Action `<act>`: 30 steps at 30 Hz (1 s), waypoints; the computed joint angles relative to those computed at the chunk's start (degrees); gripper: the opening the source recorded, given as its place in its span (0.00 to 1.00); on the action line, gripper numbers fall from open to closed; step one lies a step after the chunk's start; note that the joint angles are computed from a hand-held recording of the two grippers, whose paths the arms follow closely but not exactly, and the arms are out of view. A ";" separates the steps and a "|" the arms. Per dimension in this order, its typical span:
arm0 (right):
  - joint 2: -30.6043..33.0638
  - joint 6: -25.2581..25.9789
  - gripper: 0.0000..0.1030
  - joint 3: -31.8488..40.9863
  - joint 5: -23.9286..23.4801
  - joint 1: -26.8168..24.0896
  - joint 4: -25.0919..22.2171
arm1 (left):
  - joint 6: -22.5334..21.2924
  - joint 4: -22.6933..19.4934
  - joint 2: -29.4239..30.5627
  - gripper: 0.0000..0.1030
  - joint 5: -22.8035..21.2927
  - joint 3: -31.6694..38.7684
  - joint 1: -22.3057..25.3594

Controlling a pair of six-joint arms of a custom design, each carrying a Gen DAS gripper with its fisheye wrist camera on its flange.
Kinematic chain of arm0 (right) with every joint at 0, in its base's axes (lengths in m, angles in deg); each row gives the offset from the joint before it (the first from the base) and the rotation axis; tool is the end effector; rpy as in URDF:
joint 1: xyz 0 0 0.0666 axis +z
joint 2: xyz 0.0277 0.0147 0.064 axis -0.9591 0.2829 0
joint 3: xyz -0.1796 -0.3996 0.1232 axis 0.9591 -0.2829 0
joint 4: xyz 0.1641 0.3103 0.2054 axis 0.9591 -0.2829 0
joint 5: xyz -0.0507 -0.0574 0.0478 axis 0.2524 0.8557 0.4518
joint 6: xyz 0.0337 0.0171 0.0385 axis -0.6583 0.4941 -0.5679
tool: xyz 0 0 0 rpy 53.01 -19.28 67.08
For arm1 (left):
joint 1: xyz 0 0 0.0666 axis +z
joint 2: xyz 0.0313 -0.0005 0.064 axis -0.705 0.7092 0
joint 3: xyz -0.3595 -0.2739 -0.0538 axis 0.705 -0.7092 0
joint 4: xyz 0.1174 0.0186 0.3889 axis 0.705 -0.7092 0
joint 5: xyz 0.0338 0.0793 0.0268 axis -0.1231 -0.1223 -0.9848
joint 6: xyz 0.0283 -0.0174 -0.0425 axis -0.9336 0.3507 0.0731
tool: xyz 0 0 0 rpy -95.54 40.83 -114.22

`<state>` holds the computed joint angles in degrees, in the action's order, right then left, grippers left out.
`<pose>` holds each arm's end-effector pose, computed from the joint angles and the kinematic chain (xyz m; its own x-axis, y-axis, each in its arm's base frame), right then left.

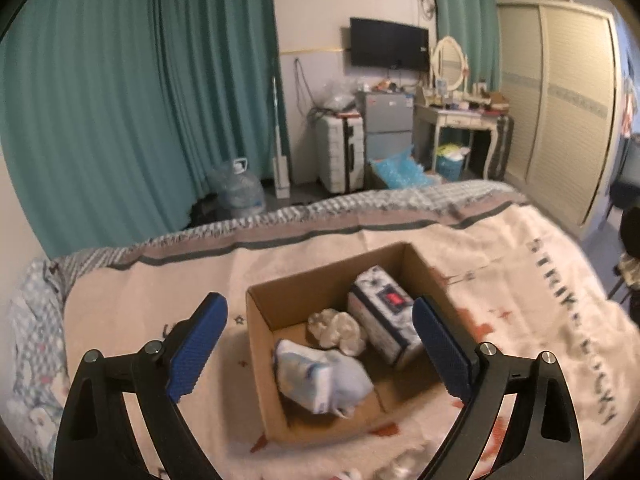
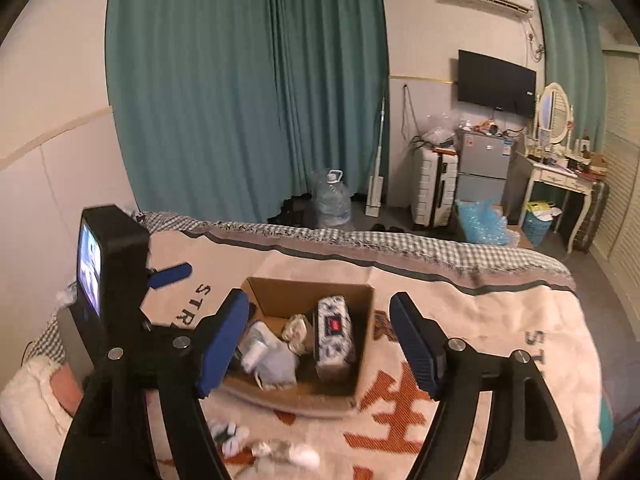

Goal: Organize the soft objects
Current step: 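Carry the blue tissue pack and lace cloth into the box and release both, then move both tools back toward the remaining white items on the blanket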

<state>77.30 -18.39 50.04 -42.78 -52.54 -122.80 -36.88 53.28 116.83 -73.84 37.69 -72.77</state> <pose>0.5040 0.1881 0.5461 -0.5434 -0.0474 -0.8381 -0.1705 0.9838 0.0549 0.5895 -0.3069 0.4692 -0.5357 0.2241 -0.8142 0.3259 0.9443 0.0455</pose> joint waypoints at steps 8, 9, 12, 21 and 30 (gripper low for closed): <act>-9.70 0.69 0.71 -4.03 6.68 4.30 -3.52 | -1.44 6.10 -14.41 0.92 -3.35 -10.77 -2.80; -10.73 0.69 0.71 -4.53 7.27 4.89 -3.61 | -1.74 6.45 -15.64 0.92 -3.99 -11.69 -3.10; -13.63 0.23 0.85 -6.28 9.56 6.81 -4.25 | -2.71 8.19 -19.79 0.93 -6.77 -15.56 -4.35; -16.99 -2.74 0.94 -14.63 11.34 9.81 -1.33 | -1.92 12.91 -23.46 0.92 -14.09 -25.39 -5.24; -9.37 -5.86 0.94 -20.97 6.77 6.83 4.79 | 4.05 16.62 -16.23 0.92 -10.30 -30.07 -2.13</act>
<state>67.93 -24.26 29.08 -36.02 -45.72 -118.01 -32.83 69.90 100.60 -84.14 7.62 -74.90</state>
